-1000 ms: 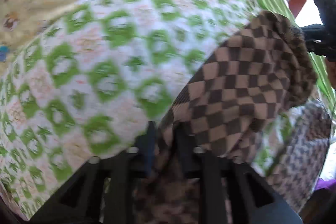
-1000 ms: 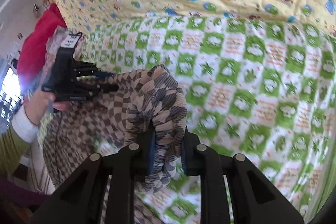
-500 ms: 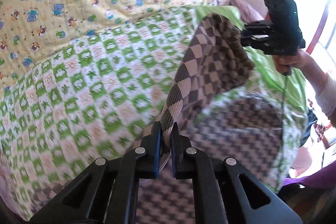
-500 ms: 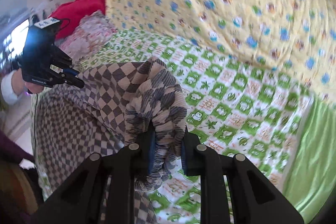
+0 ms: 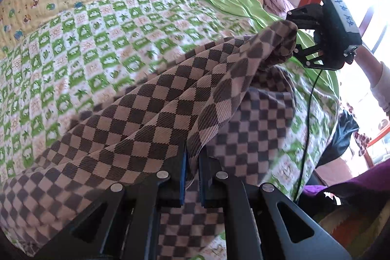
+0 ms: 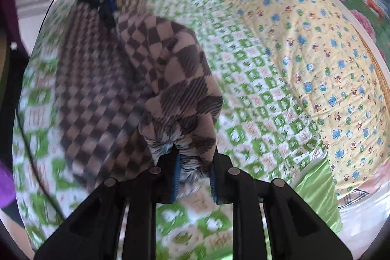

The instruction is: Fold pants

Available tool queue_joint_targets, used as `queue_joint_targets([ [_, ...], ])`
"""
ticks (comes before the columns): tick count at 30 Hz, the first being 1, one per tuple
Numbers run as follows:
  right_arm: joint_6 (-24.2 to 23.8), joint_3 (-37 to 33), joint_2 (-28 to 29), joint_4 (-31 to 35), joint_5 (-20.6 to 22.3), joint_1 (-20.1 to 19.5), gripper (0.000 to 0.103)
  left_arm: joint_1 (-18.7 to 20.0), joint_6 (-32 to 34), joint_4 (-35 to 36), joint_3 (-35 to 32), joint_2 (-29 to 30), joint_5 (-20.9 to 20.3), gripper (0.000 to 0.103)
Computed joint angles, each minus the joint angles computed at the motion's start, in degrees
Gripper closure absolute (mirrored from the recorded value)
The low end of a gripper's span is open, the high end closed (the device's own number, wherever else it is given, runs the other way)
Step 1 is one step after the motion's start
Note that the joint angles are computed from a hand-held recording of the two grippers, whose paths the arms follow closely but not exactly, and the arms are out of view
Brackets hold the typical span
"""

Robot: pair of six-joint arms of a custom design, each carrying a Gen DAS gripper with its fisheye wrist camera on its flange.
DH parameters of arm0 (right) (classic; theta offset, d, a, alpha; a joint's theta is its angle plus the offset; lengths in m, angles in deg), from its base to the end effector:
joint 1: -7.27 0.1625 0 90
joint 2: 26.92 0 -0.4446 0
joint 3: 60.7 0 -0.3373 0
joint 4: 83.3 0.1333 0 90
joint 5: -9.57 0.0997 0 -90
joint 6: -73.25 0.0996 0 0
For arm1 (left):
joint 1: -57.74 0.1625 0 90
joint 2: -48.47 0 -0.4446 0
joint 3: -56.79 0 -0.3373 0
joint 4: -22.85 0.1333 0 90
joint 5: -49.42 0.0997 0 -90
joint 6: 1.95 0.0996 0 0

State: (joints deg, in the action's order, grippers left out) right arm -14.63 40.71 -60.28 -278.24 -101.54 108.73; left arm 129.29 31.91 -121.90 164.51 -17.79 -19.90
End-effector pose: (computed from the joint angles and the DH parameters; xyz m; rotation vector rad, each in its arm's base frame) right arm 0.2212 -0.6010 0.0797 1.7623 -1.6950 0.3583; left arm -0.0143 -0.5753 0.2784 1.1569 2.4882 -0.2496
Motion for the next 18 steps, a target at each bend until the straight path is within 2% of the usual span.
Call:
queue_joint_targets([
  [4, -5.8, 2.1, 0.4, -7.6, -2.0, 0.7, 0.082, -0.8, 0.3, -1.0, 3.5, -0.5, 0.4, 0.096],
  [6, -11.9, 2.9, 2.0, -14.5, -2.8, 1.0, 0.082, -1.1, 1.0, -2.3, 5.2, -0.5, 0.5, 0.096],
  [7, -17.3, 3.2, 3.6, -19.3, -3.7, 1.1, 0.082, -1.1, 1.1, -2.4, 5.9, -0.5, 0.2, 0.096],
  [9, -22.4, 3.9, 5.3, -23.2, -5.4, 1.0, 0.082, -1.0, 0.9, -2.3, 6.8, -0.3, 0.1, 0.096],
  [11, -23.2, 5.0, 5.6, -24.7, -5.5, 0.6, 0.082, -1.0, 1.5, -3.3, 8.3, 0.1, 0.7, 0.096],
  [14, -19.4, 5.1, 5.4, -23.8, -6.4, 0.3, 0.082, -0.4, 1.8, -3.7, 9.4, 0.6, 0.8, 0.096],
  [15, -19.7, 5.2, 5.9, -25.5, -6.5, 0.4, 0.081, -0.3, 1.6, -3.8, 9.5, 0.9, 1.2, 0.096],
  [16, -20.6, 5.6, 6.5, -27.2, -6.6, 0.3, 0.076, -0.1, 1.7, -4.5, 9.7, 1.3, 1.4, 0.096],
  [18, -21.4, 5.8, 7.0, -27.9, -9.3, 0.9, 0.055, 0.1, 1.4, -4.4, 9.5, 1.8, 1.7, 0.095],
])
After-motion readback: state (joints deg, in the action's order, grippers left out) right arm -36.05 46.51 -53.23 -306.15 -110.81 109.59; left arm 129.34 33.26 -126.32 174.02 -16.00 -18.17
